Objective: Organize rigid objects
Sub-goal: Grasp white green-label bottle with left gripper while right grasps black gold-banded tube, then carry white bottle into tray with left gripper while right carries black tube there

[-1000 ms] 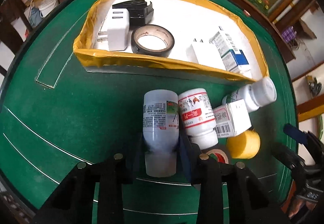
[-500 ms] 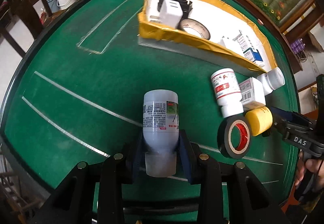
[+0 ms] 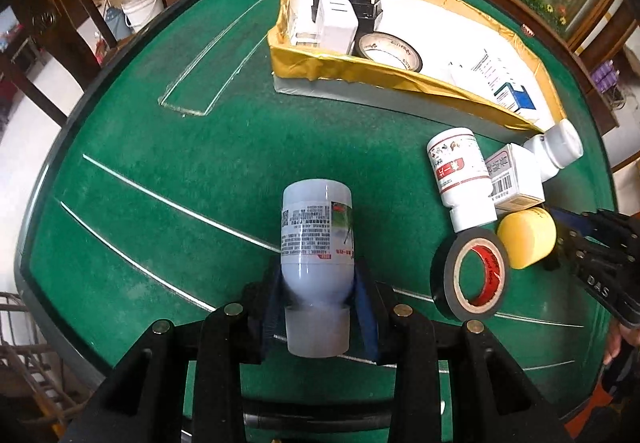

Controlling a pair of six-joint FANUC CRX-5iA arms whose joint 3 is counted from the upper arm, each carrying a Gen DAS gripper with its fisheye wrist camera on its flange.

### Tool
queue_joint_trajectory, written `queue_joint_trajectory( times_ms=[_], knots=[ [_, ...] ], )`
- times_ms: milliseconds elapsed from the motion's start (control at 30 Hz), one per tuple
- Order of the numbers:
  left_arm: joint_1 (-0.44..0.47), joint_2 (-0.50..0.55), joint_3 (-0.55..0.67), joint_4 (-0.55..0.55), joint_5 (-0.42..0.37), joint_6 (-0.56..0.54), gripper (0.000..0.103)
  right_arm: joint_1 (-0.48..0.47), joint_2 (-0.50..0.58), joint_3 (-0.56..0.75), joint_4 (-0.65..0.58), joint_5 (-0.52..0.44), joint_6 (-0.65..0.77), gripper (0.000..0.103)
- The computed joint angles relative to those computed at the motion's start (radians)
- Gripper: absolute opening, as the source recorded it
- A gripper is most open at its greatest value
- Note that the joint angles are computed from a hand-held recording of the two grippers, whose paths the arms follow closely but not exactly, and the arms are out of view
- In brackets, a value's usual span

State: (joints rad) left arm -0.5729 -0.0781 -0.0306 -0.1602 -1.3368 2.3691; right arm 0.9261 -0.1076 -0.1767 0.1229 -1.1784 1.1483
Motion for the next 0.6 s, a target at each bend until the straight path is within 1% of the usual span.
queue_joint_trajectory(
  times_ms=[133,200,300,500,600],
  knots=[
    [-0.012,0.04,0.045,-0.024,-0.03,-0.014,0.036,0.006,-0.011,-0.015,0.011,0.007,0.003,0.017],
    [-0.016,0.043,0.05,-0.032,-0.037,-0.015,0.036,0.008,-0.012,-0.018,0.016,0.009,0.002,0.017],
    [-0.015,0.045,0.048,-0.031,-0.025,-0.003,0.036,0.019,-0.002,-0.016,0.03,0.014,-0.005,0.017],
    [0.005,0.015,0.011,0.0,0.006,0.001,0.036,0.035,-0.005,-0.028,0.062,0.021,-0.007,0.017],
    [0.015,0.003,-0.003,0.013,0.019,0.0,0.036,0.021,-0.002,-0.016,0.037,0.018,-0.005,0.017]
  ],
)
